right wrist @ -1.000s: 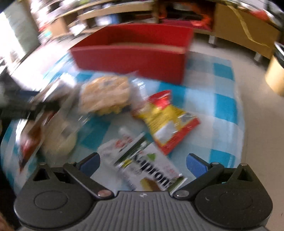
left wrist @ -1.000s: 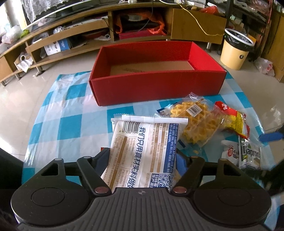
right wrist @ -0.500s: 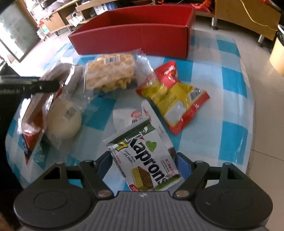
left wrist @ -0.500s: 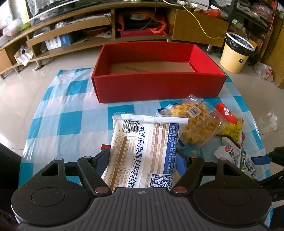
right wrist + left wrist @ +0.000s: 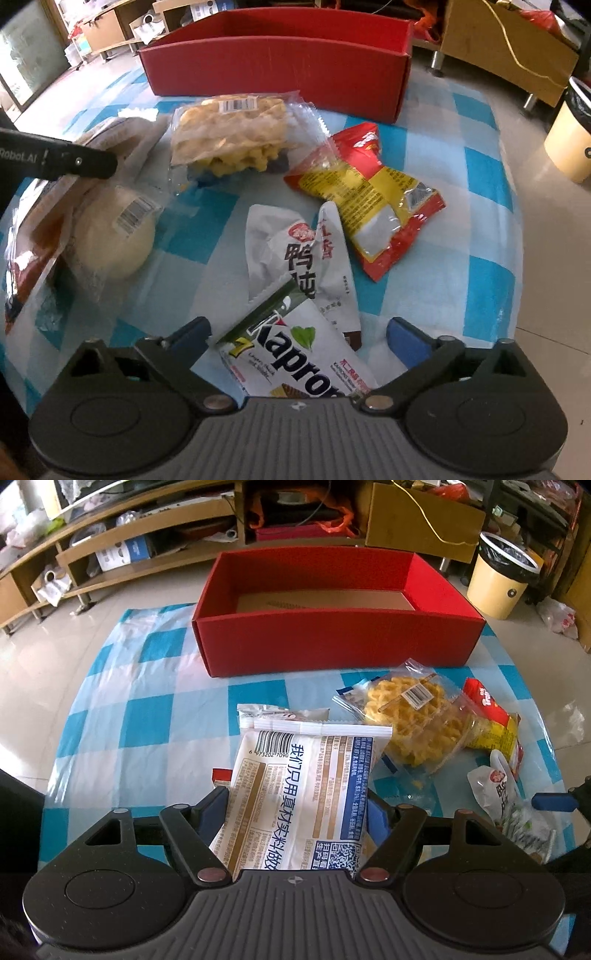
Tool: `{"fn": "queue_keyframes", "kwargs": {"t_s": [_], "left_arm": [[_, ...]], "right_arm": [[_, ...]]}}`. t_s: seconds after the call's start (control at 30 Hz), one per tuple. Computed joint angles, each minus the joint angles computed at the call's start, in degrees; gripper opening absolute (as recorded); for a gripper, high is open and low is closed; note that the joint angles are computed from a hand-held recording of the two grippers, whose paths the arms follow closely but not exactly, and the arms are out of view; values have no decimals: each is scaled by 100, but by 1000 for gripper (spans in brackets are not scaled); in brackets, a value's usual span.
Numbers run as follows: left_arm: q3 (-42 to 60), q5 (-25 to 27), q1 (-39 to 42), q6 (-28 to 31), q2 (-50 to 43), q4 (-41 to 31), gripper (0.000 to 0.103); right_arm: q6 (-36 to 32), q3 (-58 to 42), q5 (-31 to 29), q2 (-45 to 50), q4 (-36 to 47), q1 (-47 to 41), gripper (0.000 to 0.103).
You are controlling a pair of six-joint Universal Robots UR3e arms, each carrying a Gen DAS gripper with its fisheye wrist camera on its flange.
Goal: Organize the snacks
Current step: 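Close right tool on the Kaprons wafer pack while left tool closes on the white bread package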
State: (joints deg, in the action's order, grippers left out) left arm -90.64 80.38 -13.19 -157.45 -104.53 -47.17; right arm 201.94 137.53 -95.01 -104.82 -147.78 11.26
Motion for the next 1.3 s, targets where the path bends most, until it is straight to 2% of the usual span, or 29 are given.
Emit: {"fn": "queue_keyframes", "kwargs": {"t_s": [0.03,0.07,0.13,0.17,0.27,0.37,0.5,0.7,0.83,0.9,0.93,0.97,1.0,1.07,1.1,1.2,1.3], "left_arm": [[-5,42,-27,16,9,7,80],[-26,51,-30,14,28,20,80],[-35,47,-17,-17,45,7,79],[-5,63,-23,-63,29,-9,79],[-3,12,24,-213,105,-26,79],[13,-39,33,-357,202,-10,78],[-26,-97,11,-481,288,106,78],[92,-167,67,-535,248,-1,78],[223,-381,154,-581,247,-145,78],[279,-406,134,-602,238,-158,72],[285,-489,150,-593,247,-161,61],[324,-583,171,-589,250,-233,58],[377,-647,177,-601,240,-311,58],[361,-587,102,-602,211,-204,58],[355,-452,25,-595,164,-119,59],[334,-79,-159,-566,-62,119,77],[437,750,-428,-659,-439,410,83]], "right_arm": [[84,-29,-70,-119,162,-9,75],[120,8,-30,-361,338,-130,61],[120,330,431,-1016,493,-666,58],[144,482,626,-1261,520,-909,58],[318,416,242,-1412,626,-765,57],[441,396,196,-1834,695,-783,57],[490,166,-3,-1586,429,-600,56],[510,125,110,-1296,126,-556,56],[431,409,602,-1913,202,-1106,56],[413,459,716,-2122,295,-1338,56],[441,474,750,-2160,308,-1420,56],[436,502,862,-2213,325,-1546,56],[391,534,1028,-2262,324,-1685,56],[425,478,983,-2101,164,-1616,56],[446,431,890,-1963,54,-1526,56],[443,360,869,-1690,-70,-1464,56],[420,359,948,-1545,-104,-1465,56]]}}
